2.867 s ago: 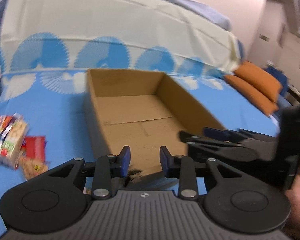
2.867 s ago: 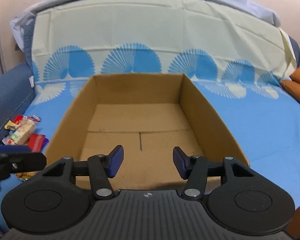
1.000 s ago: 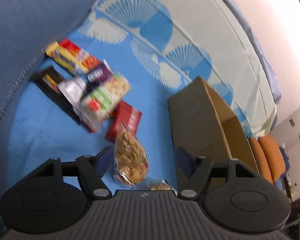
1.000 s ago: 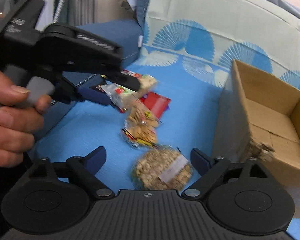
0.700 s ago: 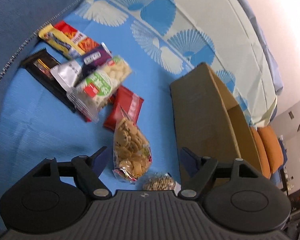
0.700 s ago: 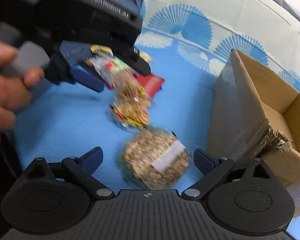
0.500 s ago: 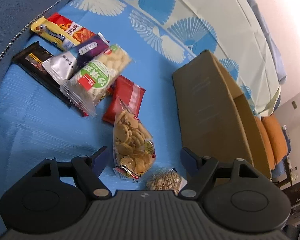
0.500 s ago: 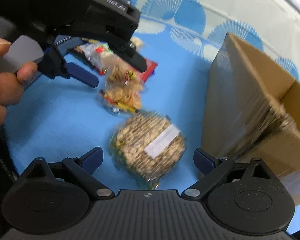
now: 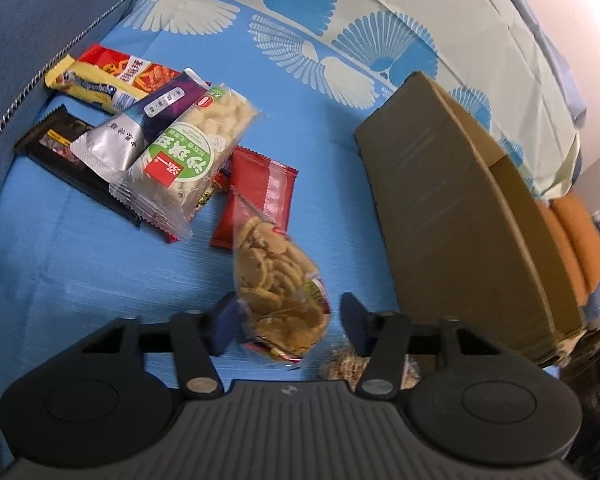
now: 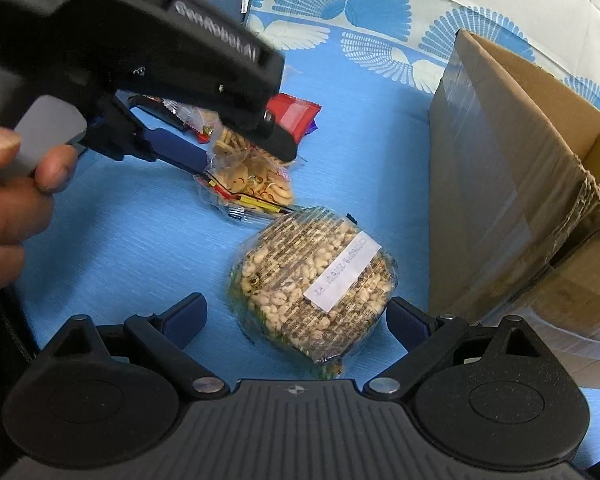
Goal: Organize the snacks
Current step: 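Grasp the clear cookie bag with the left gripper while the right grasps the round grain bag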
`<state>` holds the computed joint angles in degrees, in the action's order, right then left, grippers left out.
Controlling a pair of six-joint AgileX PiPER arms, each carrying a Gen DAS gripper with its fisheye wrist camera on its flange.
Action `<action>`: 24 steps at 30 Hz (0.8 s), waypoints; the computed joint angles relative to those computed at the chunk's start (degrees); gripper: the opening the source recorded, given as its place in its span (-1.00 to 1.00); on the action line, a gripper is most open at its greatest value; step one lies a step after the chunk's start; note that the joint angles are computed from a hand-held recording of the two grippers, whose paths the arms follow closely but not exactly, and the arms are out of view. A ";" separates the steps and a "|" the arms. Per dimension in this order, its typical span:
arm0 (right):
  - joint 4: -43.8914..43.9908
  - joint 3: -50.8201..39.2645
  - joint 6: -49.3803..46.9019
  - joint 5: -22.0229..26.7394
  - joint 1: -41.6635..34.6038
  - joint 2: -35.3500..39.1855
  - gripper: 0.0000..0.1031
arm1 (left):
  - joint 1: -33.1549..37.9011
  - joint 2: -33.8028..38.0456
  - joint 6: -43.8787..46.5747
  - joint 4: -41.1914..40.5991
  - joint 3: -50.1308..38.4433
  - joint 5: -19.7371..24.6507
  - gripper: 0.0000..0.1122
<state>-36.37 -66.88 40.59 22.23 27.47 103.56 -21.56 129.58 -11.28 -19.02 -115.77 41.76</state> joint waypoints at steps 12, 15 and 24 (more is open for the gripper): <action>-7.01 3.93 5.48 -4.22 -0.16 -1.55 0.59 | -0.04 -6.77 -1.64 3.30 8.27 -4.94 -0.14; -6.34 5.08 4.15 -5.22 -0.22 -2.93 0.59 | -0.13 -6.36 -4.91 8.59 3.33 3.01 -0.14; 9.37 5.35 -13.34 -5.92 -0.77 -5.24 0.57 | 1.92 -7.29 -1.73 8.98 1.90 15.28 -0.12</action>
<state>-26.99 -61.53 27.25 16.31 26.69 98.32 -19.64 122.29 -13.01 -10.04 -113.87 57.04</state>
